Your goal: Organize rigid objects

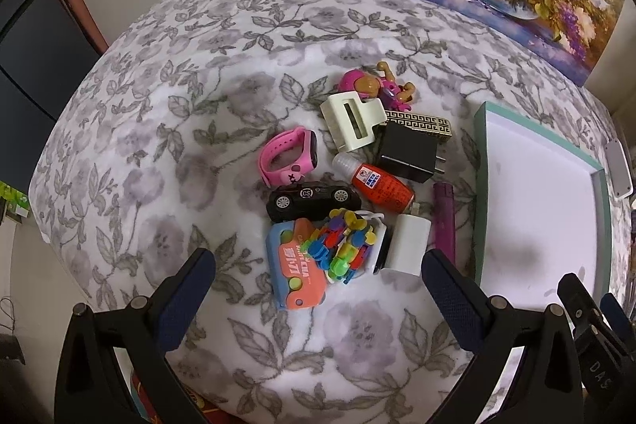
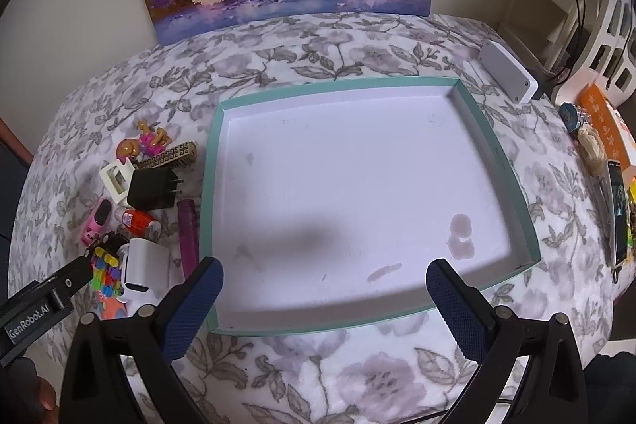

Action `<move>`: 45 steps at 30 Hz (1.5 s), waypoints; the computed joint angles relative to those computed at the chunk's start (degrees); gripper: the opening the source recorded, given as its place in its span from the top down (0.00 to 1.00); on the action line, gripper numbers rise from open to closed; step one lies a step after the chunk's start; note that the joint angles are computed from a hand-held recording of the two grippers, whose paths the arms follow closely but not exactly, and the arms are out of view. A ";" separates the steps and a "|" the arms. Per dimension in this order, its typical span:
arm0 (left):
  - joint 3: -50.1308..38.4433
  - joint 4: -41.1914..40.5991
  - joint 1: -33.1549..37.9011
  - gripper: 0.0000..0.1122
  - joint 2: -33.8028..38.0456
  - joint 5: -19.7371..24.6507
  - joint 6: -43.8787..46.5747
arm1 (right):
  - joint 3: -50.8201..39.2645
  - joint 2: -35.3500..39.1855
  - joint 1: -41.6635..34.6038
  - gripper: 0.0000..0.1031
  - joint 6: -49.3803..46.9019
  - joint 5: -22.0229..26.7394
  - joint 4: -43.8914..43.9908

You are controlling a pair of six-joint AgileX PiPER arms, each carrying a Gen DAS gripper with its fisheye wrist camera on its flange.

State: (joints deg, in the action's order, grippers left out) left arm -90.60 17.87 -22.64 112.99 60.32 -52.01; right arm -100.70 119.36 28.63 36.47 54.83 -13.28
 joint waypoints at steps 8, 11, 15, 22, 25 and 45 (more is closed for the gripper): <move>0.13 0.02 0.07 0.08 -0.07 0.06 -0.30 | -0.74 0.53 0.23 0.00 -0.46 0.64 0.00; 0.28 -0.10 0.14 0.08 -0.16 0.04 -0.32 | -0.98 0.78 0.21 0.00 -0.69 0.79 0.23; 0.31 -0.13 0.16 0.08 -0.16 -0.01 -0.32 | -1.08 0.86 0.22 0.00 -0.69 0.88 0.29; 0.34 0.03 0.09 0.08 -0.09 -0.13 -0.47 | -1.39 1.09 0.02 0.00 -0.79 1.14 0.63; 0.19 -0.09 0.14 0.08 -0.01 -0.07 -0.33 | -1.39 1.10 0.01 0.00 -0.85 1.09 0.59; 0.56 -0.97 0.54 0.08 -0.08 -0.34 0.04 | -1.86 1.47 0.15 0.00 -0.77 1.50 0.52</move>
State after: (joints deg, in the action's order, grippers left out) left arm -90.04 16.90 -22.10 112.91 59.98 -51.98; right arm -102.56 120.83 28.78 35.70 56.34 -12.76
